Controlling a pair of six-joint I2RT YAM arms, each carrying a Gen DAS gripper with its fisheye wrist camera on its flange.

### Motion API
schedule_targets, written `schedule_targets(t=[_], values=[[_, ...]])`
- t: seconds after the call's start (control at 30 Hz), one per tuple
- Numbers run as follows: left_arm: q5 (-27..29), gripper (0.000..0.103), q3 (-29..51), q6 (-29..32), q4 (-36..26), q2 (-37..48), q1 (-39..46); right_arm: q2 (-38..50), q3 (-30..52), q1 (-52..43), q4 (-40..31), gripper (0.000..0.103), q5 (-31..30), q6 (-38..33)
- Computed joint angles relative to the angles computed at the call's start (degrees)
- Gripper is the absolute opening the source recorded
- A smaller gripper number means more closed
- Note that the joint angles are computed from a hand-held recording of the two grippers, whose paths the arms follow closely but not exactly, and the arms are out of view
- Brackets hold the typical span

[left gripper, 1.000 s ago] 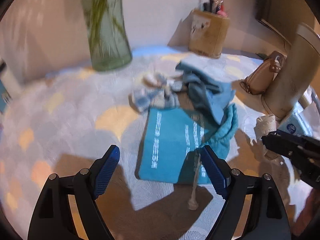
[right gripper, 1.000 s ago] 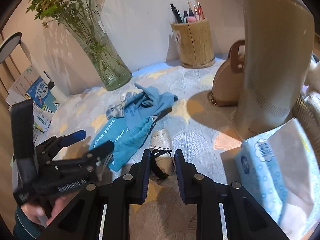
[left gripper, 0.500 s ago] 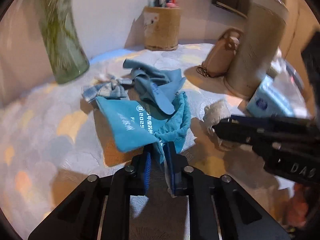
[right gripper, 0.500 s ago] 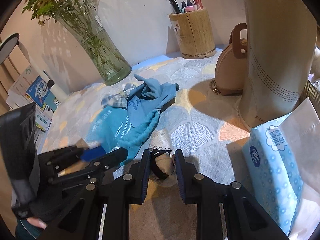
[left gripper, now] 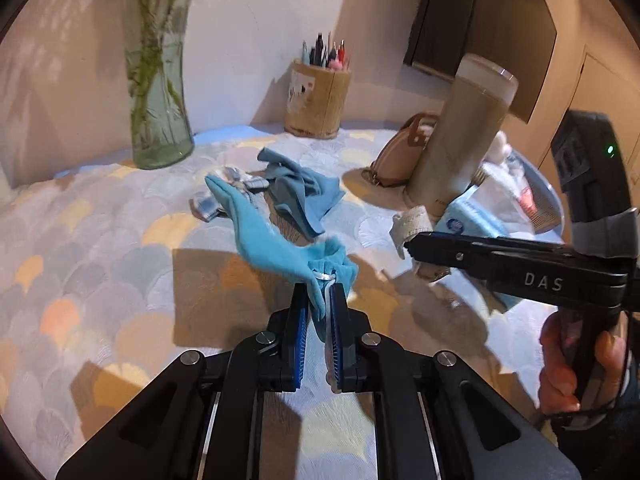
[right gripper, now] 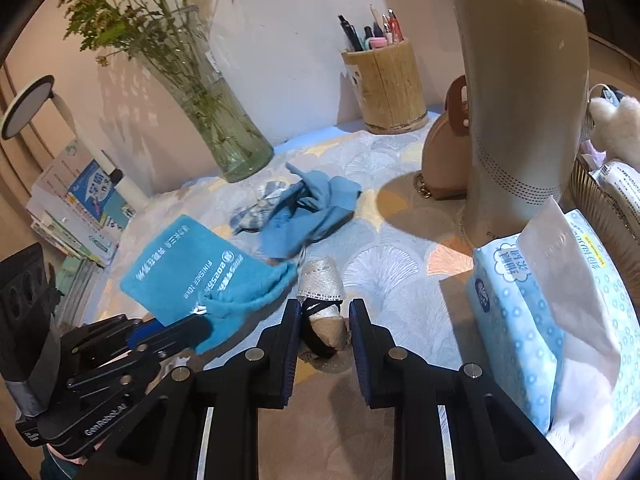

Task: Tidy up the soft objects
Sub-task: 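Grasp the teal pouch with the left gripper while the right grasps the white-black shoe plush, then carry the teal pouch and shoe plush into the woven bowl and release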

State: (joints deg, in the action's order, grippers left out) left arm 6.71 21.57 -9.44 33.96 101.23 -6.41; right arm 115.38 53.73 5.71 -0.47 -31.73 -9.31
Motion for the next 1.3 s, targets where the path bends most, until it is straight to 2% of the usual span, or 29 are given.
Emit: schedule_targets(t=[0.17,0.3,0.37,0.5,0.53,0.57,0.63,0.67,0.7,0.73,0.77,0.83,1.0,1.2,1.3], values=[[-0.66,0.008,-2.17,-0.30,-2.06,-5.53,-0.61,-5.56,-3.13,-0.63,-1.49,0.023,-2.34,-1.54],[-3.05,0.013,-0.94,-1.06,-4.66,-1.64,-0.52,-6.92,-3.44,-0.41,-4.56,0.023,-1.31,-3.63],[-1.34,0.039,0.25,-1.13,-4.06,2.85,1.41,-6.44,-3.81,-0.85,-4.90,0.023,-1.59,-4.46],[1.04,0.059,1.70,-0.95,-3.13,7.45,3.03,-4.57,-3.91,-1.28,-5.53,0.023,-1.50,-5.37],[0.44,0.067,1.98,-1.17,-2.70,8.13,2.78,-4.57,-4.21,-1.15,-5.28,0.023,-1.28,-5.34],[-0.70,0.070,2.34,-1.60,-2.37,8.66,2.28,-4.59,-4.38,-1.11,-5.04,0.023,-0.98,-5.33],[-2.48,0.069,3.04,-1.76,-1.92,9.32,1.14,-4.45,-4.39,-1.24,-4.98,0.023,-0.84,-5.28],[-4.27,0.065,3.52,-1.71,-1.88,9.69,0.52,-4.27,-4.21,-1.42,-5.14,0.023,-1.01,-5.26],[-6.03,0.056,4.32,-1.50,-2.42,10.32,-0.07,-4.11,-4.06,-1.47,-5.18,0.023,-0.98,-5.20],[-6.72,0.027,5.40,-1.22,-3.41,11.21,-0.48,-3.96,-3.94,-1.45,-5.19,0.023,-0.82,-5.16],[-5.92,0.019,5.75,-0.91,-3.64,11.54,-0.07,-3.85,-3.78,-1.46,-5.30,0.023,-0.85,-5.13],[-6.00,0.012,3.67,-1.07,-0.66,10.22,-0.31,-4.27,-4.02,-1.76,-5.50,0.023,-1.48,-5.64],[-5.56,0.012,-1.33,-2.21,0.40,0.43,-3.71,-8.64,-6.03,-3.34,-6.10,0.023,-3.09,-7.07],[-11.70,0.012,1.76,-2.64,-9.59,-12.80,-16.36,-15.58,-6.29,-9.94,-11.01,0.023,-8.19,-9.61],[-13.54,0.012,7.01,-1.67,-13.15,-13.12,-22.13,-19.48,-5.73,-15.44,-13.73,0.023,-10.16,-11.59]])
